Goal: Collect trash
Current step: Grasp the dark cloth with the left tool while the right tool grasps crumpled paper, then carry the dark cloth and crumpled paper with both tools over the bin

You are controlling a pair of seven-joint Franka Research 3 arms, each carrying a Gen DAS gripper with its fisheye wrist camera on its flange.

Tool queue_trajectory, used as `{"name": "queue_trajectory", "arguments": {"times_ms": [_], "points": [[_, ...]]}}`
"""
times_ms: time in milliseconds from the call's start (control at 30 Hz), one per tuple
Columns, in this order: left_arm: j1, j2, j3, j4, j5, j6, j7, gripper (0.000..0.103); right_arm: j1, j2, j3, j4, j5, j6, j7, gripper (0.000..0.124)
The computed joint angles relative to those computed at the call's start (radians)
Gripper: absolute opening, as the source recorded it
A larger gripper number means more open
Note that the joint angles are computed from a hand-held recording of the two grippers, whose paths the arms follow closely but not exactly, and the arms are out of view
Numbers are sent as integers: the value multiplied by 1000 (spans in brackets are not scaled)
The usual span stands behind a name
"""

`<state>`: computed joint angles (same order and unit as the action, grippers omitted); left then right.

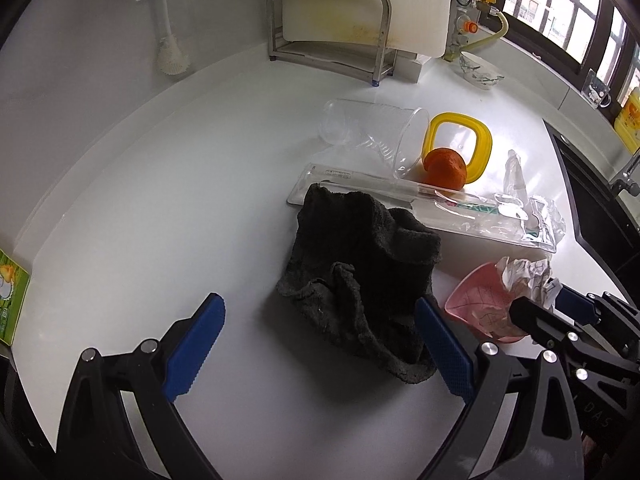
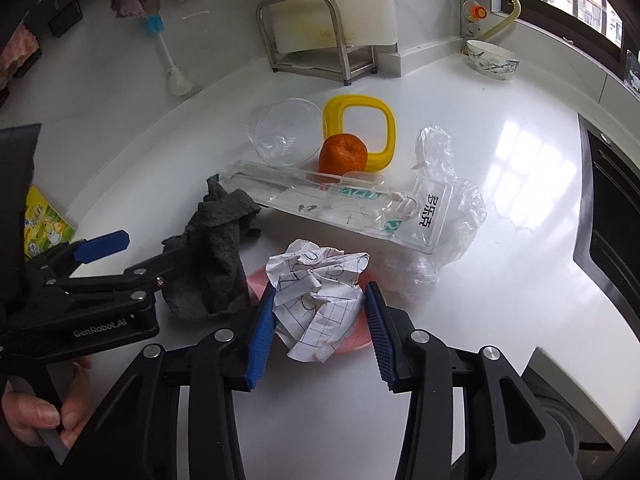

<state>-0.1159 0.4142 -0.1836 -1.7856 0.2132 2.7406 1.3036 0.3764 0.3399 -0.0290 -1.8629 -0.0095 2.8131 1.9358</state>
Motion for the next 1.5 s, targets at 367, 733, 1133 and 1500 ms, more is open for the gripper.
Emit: {"name": "queue_trajectory", "arguments": {"times_ms": [367, 733, 1133, 1500], "points": [[-7, 55, -2, 46, -9, -17, -23, 82, -18, -48, 4, -56, 29, 23, 14, 42], [12, 35, -23, 11, -53, 2, 9, 15, -31, -70, 16, -91, 44, 38, 9, 42], [-15, -131, 10, -142, -3, 61, -84, 12, -60, -163, 50, -199, 98, 94, -74, 42], [-64, -313, 16, -285, 149, 62, -288, 12, -98, -321, 99, -364, 284, 151, -284, 42]]}}
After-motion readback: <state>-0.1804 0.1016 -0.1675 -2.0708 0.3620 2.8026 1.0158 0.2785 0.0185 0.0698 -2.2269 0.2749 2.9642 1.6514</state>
